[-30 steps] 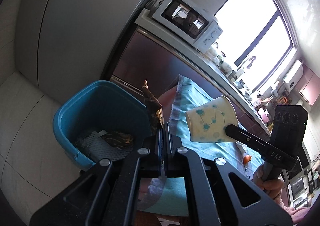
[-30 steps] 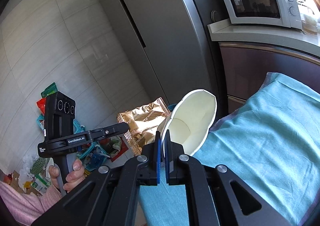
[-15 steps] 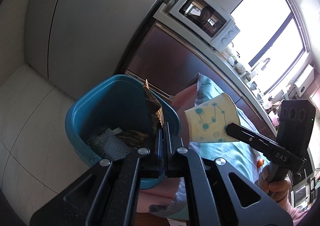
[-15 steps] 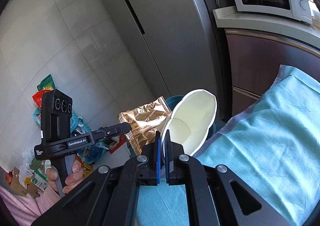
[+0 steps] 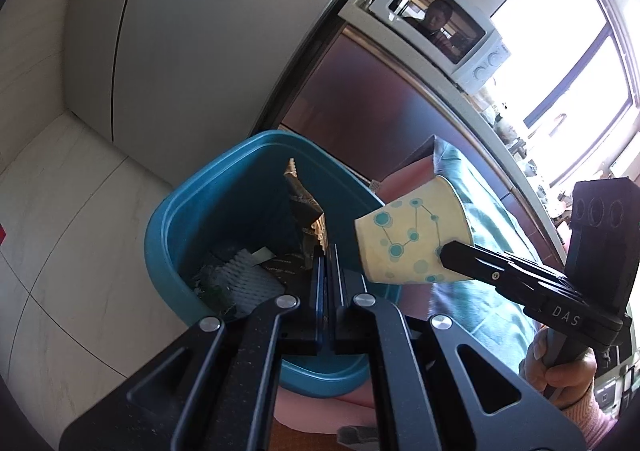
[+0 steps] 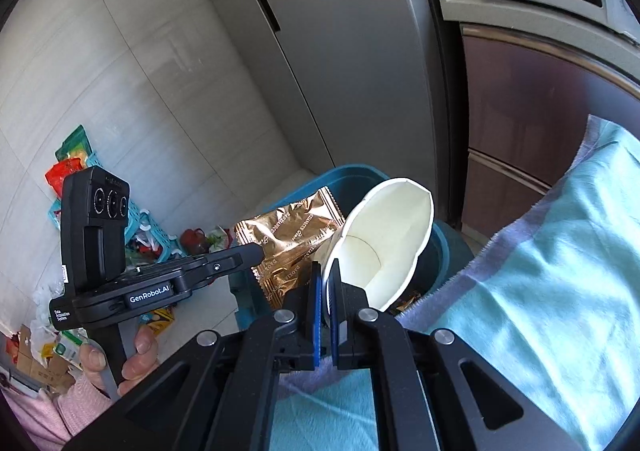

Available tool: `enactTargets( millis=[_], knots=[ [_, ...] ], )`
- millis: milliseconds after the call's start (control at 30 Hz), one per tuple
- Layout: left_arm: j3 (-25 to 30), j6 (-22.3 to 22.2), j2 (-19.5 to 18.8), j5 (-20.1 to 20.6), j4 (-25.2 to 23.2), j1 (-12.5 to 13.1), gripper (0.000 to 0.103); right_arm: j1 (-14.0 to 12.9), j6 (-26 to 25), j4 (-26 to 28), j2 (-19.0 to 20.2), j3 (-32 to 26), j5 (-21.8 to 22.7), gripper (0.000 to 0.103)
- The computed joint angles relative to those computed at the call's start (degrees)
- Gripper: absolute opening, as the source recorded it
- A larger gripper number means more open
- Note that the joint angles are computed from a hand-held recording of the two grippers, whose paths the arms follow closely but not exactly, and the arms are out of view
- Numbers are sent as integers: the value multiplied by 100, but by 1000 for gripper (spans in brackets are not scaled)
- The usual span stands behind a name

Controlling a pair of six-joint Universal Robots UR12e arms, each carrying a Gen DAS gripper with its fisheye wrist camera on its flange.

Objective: Collect trash
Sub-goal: 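Carry gold wrapper and paper cup to the teal bin and open both tools, then swing both open tools back toward the tissue and orange peel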

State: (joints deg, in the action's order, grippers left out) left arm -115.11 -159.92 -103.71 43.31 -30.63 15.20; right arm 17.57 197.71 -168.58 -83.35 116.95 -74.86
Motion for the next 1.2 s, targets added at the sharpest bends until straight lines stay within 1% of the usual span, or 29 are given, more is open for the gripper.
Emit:
enactTargets(
  millis=[233, 433, 633, 800, 833, 967, 1033, 1067, 1200],
  knots=[
    [56, -56, -131, 154, 85, -53, 3, 25, 50, 252, 143, -157, -19, 4],
    [78, -61, -170, 212, 84, -114, 3, 35, 126, 232, 181, -205, -66, 6],
    [37, 30, -154, 161, 26, -102, 7, -4, 166, 152, 165, -164, -19, 6],
    [-41, 128, -71, 38, 23, -69, 17, -72, 162, 52, 92, -46, 52, 7],
    [-59, 156, -46, 0, 9, -57, 21, -89, 178, 12, 58, -4, 71, 8],
    [-158, 289, 82, -184, 16, -30, 32, -145, 244, -140, -100, 159, 87, 15],
    [-195, 400, 157, -312, -30, -23, 42, -175, 252, -260, -222, 290, 35, 19],
    [-221, 482, 207, -389, -66, -30, 45, -184, 252, -292, -280, 344, -16, 22],
    [-311, 837, 375, -629, -241, -108, 50, -277, 369, -501, -579, 660, -158, 28]
  ],
)
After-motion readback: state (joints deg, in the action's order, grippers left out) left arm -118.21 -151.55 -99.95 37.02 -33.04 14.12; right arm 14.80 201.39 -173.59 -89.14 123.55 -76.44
